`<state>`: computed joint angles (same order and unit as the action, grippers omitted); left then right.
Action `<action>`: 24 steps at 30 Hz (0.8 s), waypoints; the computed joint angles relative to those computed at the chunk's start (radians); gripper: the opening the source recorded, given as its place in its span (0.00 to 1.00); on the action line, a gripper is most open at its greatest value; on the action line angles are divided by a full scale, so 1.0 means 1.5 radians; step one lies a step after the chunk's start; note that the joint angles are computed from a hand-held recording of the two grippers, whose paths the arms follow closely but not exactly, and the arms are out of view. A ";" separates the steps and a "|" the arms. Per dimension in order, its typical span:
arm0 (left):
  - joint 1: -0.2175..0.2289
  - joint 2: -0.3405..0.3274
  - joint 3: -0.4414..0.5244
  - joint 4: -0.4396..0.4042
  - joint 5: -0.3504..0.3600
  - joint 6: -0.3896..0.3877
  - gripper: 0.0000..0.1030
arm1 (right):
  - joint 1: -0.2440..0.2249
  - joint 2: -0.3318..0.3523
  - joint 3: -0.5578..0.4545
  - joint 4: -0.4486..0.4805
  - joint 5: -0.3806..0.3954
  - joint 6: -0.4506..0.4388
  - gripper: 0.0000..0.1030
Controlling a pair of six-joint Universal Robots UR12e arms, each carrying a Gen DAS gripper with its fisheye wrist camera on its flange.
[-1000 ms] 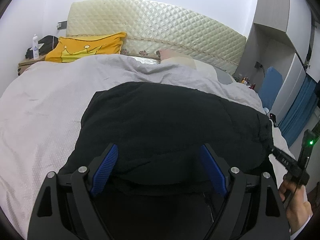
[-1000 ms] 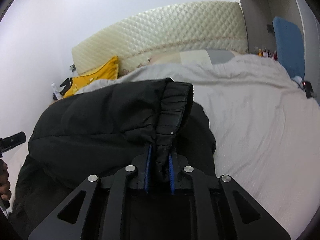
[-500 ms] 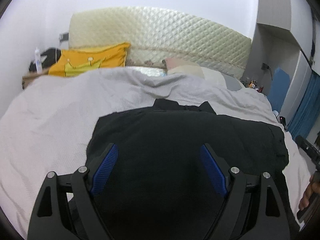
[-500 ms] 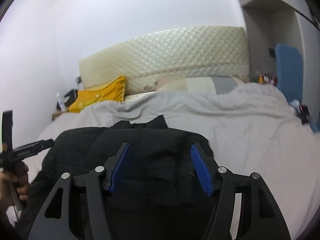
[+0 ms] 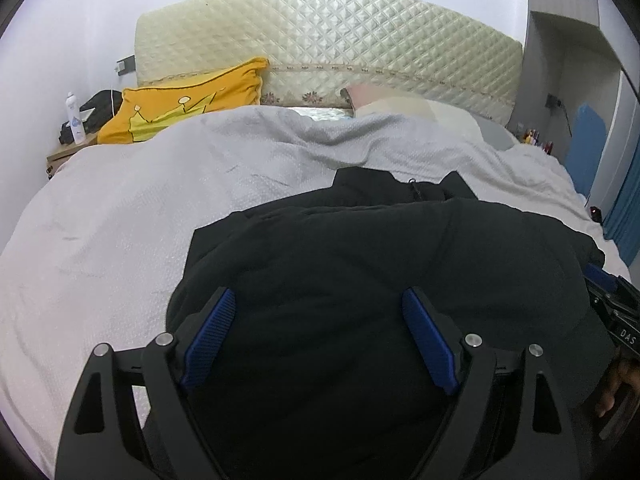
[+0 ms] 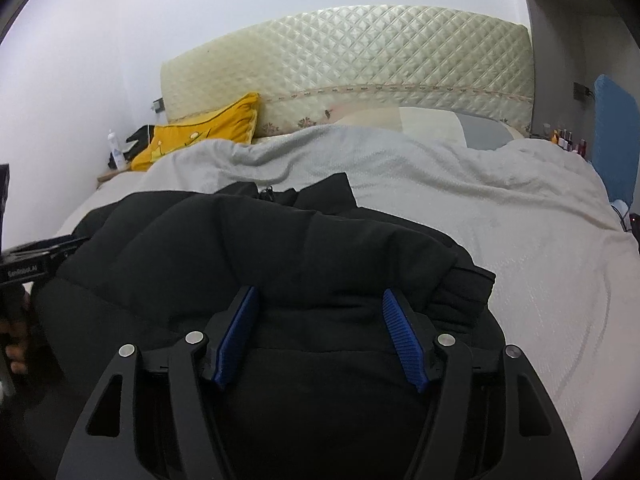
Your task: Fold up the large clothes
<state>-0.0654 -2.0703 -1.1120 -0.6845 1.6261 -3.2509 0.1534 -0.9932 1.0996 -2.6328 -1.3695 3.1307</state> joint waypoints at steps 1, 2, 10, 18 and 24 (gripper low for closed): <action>-0.001 -0.002 0.000 0.000 0.001 0.001 0.84 | -0.001 0.004 -0.003 0.001 0.003 -0.002 0.62; -0.001 -0.004 0.000 0.001 0.003 0.003 0.84 | -0.001 0.005 -0.002 0.000 0.005 -0.002 0.62; -0.001 -0.013 0.002 -0.007 0.002 0.001 0.84 | 0.003 0.020 0.000 -0.022 0.001 0.004 0.63; -0.001 -0.005 -0.005 -0.006 -0.004 -0.001 0.84 | 0.005 0.018 -0.006 0.014 -0.006 0.010 0.63; -0.003 0.023 -0.013 -0.036 -0.010 -0.023 0.84 | -0.001 -0.005 -0.015 0.060 0.020 0.060 0.64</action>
